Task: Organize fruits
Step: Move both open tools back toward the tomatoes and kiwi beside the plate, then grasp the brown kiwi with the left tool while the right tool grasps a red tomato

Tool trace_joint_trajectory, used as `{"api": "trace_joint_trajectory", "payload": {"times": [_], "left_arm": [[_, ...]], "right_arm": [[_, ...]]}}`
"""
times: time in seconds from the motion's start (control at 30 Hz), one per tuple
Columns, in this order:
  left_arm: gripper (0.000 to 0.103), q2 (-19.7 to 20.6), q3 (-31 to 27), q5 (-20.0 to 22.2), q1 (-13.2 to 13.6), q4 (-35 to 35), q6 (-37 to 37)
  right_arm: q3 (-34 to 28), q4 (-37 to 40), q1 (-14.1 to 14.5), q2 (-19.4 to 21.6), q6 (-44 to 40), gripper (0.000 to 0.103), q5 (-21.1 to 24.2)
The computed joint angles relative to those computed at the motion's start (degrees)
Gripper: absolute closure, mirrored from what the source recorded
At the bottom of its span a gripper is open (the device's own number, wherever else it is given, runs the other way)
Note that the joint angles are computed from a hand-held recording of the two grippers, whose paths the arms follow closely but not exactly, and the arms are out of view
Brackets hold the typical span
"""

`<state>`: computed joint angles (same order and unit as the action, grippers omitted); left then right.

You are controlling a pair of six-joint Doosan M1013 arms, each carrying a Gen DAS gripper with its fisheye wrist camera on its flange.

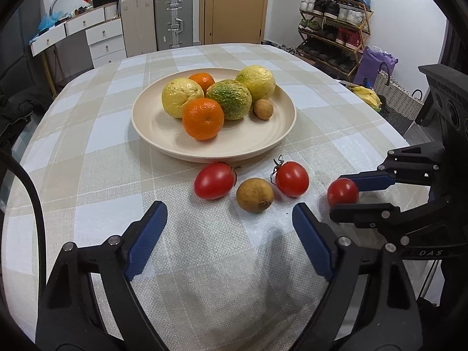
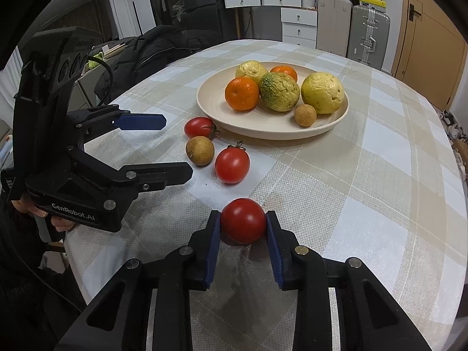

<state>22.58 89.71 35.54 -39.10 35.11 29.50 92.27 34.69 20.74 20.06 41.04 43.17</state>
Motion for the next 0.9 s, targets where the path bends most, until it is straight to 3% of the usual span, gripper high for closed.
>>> {"api": "trace_joint_trajectory", "payload": {"times": [0.13, 0.37, 0.5, 0.9], "left_arm": [[0.028, -0.3, 0.4, -1.8, 0.2, -1.4, 1.2], [0.054, -0.1, 0.3, -3.7, 0.3, -5.2, 5.4], [0.055, 0.0, 0.3, -5.3, 0.8, -9.0, 8.0], [0.055, 0.8, -1.0, -4.7, 1.4, -11.6, 10.1]], "right_arm": [[0.2, 0.6, -0.2, -0.2, 0.0, 0.072, -0.6], [0.2, 1.3, -0.6, -0.5, 0.2, 0.072, -1.2], [0.2, 1.5, -0.7, -0.5, 0.1, 0.072, -1.3], [0.2, 1.8, -0.8, -0.4, -0.2, 0.072, -1.0]]}}
